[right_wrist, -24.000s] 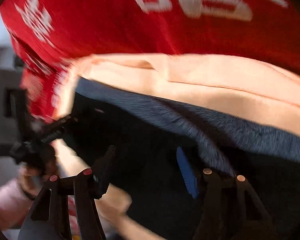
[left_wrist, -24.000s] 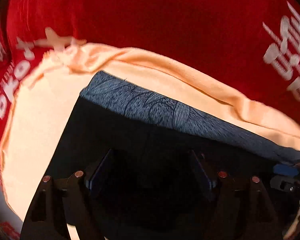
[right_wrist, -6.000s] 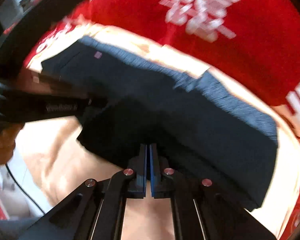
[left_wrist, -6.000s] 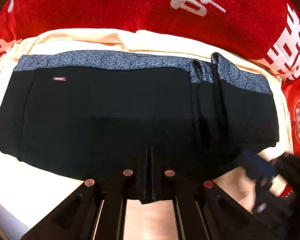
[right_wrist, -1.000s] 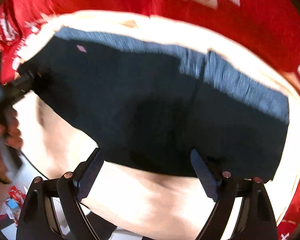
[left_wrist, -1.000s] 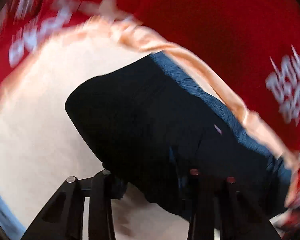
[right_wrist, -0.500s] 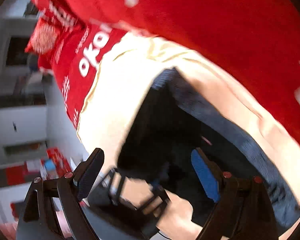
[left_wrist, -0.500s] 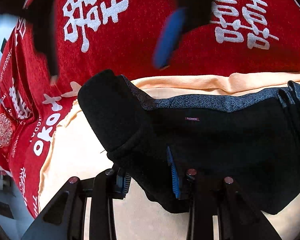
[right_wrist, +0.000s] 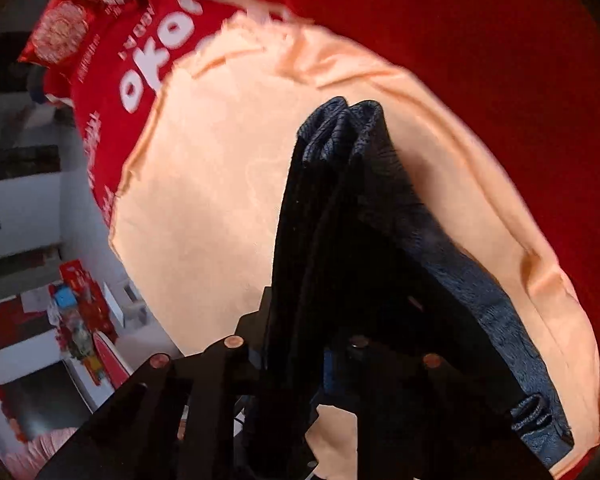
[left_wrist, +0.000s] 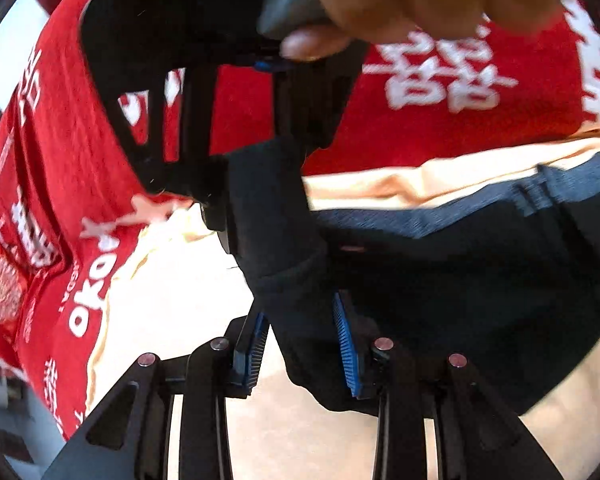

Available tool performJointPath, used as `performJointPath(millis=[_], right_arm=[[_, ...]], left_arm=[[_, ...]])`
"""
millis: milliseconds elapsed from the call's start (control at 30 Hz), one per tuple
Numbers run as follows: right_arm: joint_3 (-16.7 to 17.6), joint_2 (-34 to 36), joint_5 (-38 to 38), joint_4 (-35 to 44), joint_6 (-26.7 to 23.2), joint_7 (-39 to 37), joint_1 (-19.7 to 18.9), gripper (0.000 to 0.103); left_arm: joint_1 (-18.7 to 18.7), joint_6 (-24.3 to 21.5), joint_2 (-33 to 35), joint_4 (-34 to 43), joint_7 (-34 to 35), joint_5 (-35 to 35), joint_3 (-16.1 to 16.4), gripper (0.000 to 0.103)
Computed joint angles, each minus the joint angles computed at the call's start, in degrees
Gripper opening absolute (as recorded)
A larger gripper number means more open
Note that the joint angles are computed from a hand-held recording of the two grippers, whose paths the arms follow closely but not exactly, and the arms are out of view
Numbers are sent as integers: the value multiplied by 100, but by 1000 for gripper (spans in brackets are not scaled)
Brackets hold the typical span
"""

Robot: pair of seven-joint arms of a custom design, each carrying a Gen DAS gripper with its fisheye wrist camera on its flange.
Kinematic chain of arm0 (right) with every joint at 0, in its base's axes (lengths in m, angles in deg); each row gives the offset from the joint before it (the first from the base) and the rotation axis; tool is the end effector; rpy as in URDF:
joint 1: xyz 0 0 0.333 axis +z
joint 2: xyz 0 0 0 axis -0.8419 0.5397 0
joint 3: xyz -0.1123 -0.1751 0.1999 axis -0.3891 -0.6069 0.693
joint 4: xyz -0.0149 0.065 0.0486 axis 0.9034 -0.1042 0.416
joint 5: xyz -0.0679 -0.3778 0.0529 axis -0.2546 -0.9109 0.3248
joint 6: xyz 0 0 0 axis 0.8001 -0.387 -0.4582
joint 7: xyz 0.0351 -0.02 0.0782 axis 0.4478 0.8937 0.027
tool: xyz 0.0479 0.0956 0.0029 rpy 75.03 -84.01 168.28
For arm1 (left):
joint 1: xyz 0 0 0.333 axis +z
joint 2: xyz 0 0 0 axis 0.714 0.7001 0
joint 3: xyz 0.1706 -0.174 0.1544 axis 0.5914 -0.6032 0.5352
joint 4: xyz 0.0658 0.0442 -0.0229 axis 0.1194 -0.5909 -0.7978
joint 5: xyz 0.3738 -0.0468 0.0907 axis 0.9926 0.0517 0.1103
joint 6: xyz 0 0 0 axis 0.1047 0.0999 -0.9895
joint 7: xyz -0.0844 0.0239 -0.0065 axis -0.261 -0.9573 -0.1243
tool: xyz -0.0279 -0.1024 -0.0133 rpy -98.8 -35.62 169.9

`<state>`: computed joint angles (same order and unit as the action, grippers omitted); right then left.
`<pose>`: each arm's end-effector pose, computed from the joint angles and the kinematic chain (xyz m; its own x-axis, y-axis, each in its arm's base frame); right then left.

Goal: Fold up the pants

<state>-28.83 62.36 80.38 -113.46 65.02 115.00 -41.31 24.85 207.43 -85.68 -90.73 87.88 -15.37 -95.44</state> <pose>0.5500 0.2698 0.4849 0.3848 -0.7922 -0.4736 -0.8507 -0.5035 0.1509 0.3112 -0.3149 0.4581 -0.2295 -0.9294 -0.2889 -0.7741 0.3542 -0.5247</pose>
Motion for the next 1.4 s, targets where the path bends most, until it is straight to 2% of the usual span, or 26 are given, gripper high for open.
performJointPath(millis=[167,333,500,567,667,767,967,1067,1100,1167,1300,1400], right_arm=[[-316,-1156,856,-1159,389,-371,-503,18],[-813,-2236,1301,-2038,373,-587,-935,18],[-1399,-3286,1346,-2957,252,-719,-1368,18],[-1654,-3605,1228,-3239,131,-826,-1595,18],[-1934,-3878,1015,-3560,-8,-919,-1920,18],[-2183,-4030,793,-3954,-29,-961,-2296,18],[-2350,-3779,480,-4435,262,-1262,-2799,18],[-2344,-3575,443,-4659,454,-1293,-2972,19],[-2336,-3557,453,-4748,513,-1332,-3014,21],[-2287,-3597,397,-4890,660,-1370,-3084,22],[-2258,-3721,334,-4970,705,-1378,-3149,23],[-2050,-3982,57,-5087,931,-1315,-3062,25]], left_arm=[[-176,15,126,539,176,-114,-99,34],[-395,-57,629,1367,367,-77,-359,34],[-766,-164,1447,2314,415,86,-590,34],[-979,-303,1984,2811,392,314,-731,34],[-1339,-564,2699,3416,338,704,-821,34],[-1734,-807,3390,3986,409,945,-781,34],[-2455,-1339,4476,4834,634,1246,-412,34],[-2741,-1698,4814,5193,785,1136,-208,35],[-2781,-1729,4796,5160,835,1076,-141,39],[-2845,-1746,4725,5074,867,857,-31,66],[-2924,-1667,4396,4750,846,562,99,67],[-2740,-1564,4095,4528,807,56,102,67]])
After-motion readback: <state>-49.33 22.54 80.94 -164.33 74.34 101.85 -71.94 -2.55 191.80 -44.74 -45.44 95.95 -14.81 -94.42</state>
